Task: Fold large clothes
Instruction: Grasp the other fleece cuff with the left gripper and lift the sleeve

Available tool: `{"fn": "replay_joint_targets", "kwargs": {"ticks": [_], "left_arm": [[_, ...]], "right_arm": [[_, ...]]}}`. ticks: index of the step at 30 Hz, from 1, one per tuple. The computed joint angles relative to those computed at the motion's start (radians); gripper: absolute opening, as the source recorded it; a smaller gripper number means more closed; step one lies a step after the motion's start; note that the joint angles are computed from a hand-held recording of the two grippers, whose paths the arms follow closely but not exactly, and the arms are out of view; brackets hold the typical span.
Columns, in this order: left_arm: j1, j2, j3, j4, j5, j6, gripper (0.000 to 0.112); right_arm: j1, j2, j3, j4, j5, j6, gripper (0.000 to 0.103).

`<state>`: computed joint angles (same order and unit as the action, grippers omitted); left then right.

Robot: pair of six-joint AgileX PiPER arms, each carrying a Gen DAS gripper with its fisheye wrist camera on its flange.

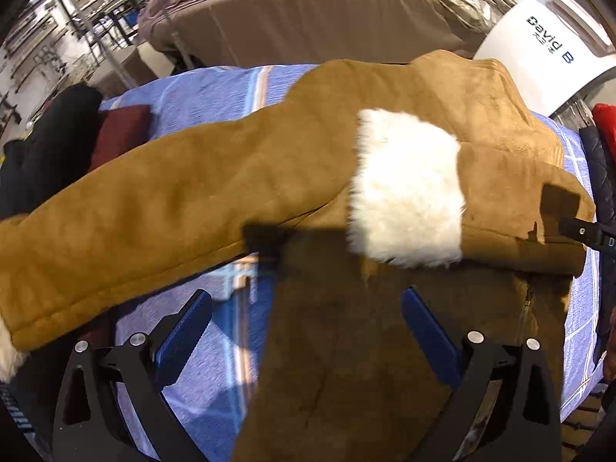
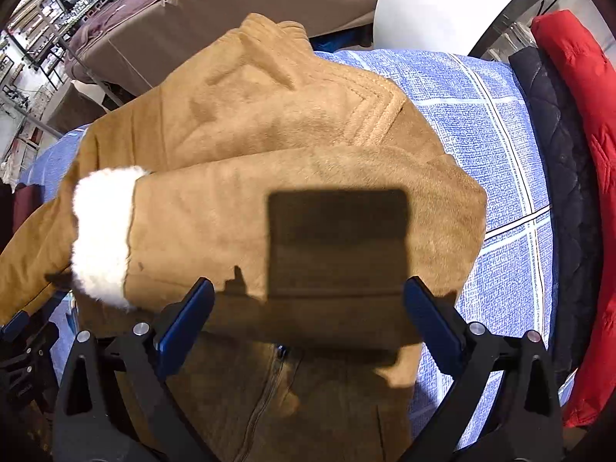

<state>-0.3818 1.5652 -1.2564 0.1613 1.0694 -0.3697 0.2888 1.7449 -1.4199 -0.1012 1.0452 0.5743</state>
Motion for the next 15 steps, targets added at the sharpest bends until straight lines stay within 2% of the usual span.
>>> {"fn": "replay_joint_targets", "kwargs": {"ticks": [3, 7, 11, 15], "left_arm": [[0.107, -0.163, 0.125, 0.04, 0.018, -0.002, 0.097], [0.319, -0.279, 0.146, 0.066, 0.06, 0.054, 0.097], [0.612, -0.349, 0.107, 0.055, 0.074, 0.161, 0.097], [0.854, -0.314, 0.021, 0.005, 0.033, 0.313, 0.097]], "right_arm": [[0.035, -0.044, 0.04, 0.053, 0.013, -0.01, 0.097], [0.167, -0.098, 0.095, 0.043, 0.036, 0.043, 0.097], [0.21, -0.128, 0.114, 0.046, 0.038, 0.054, 0.097], [0.242, -0.156, 0.095, 0.018, 0.045, 0.089, 0.097]]}}
